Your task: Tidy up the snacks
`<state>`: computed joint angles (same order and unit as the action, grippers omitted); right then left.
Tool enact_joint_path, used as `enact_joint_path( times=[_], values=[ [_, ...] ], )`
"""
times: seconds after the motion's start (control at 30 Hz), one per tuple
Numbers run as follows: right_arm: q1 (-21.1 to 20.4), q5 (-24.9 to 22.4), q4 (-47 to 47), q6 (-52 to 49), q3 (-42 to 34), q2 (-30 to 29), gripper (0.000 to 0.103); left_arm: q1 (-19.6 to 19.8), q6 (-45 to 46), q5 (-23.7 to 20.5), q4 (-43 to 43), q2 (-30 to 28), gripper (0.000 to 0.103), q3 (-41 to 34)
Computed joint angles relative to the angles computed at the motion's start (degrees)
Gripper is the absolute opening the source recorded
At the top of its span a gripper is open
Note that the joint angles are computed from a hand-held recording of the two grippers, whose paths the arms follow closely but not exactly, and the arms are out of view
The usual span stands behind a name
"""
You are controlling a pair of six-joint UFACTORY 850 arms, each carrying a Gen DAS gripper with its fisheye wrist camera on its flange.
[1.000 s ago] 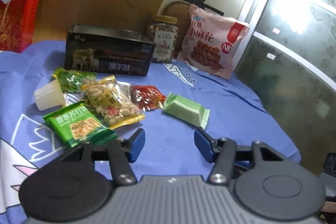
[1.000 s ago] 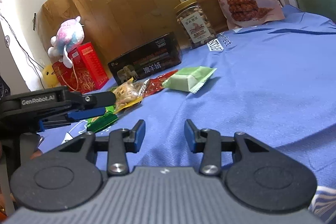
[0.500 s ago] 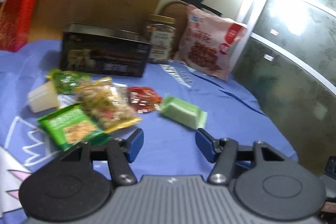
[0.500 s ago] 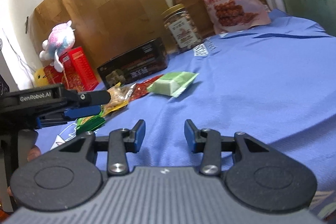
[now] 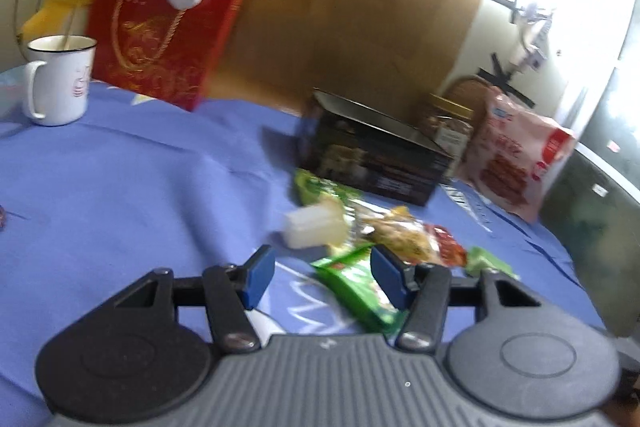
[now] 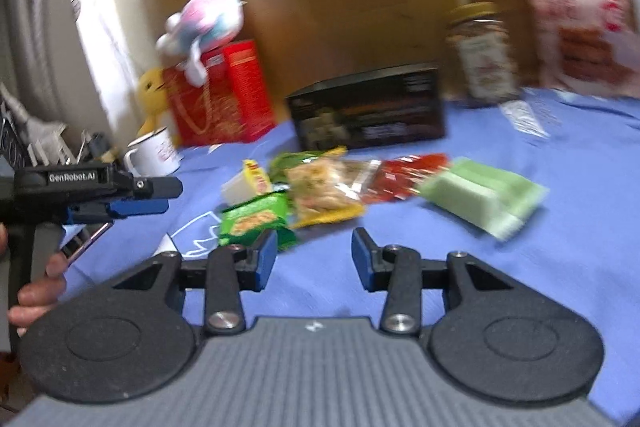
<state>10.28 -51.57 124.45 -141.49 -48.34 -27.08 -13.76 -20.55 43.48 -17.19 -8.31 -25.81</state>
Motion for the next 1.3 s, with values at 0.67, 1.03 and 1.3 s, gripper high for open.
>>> enact_joint_path(
  times=[0.67,1.03,1.3],
  values=[
    [11.05,13.39,-23.7,14.86,-23.96,-12.24,0.046,13.5,-27.65,-1.05,37.07,-11.67,0.044,-10.61],
    [8.2,9.15,-4.99,-0.13,-24.23,-10.69,0.028,12.73,-26.55,-3.32,46.93,-14.35,0.031,-25.03],
    [5.03,9.59,-2.89,-0.49,-29.76,-12.79,0.03,11.15,-28.02,-6.8,47.93,-21.48,0.037,-37.87]
  ],
)
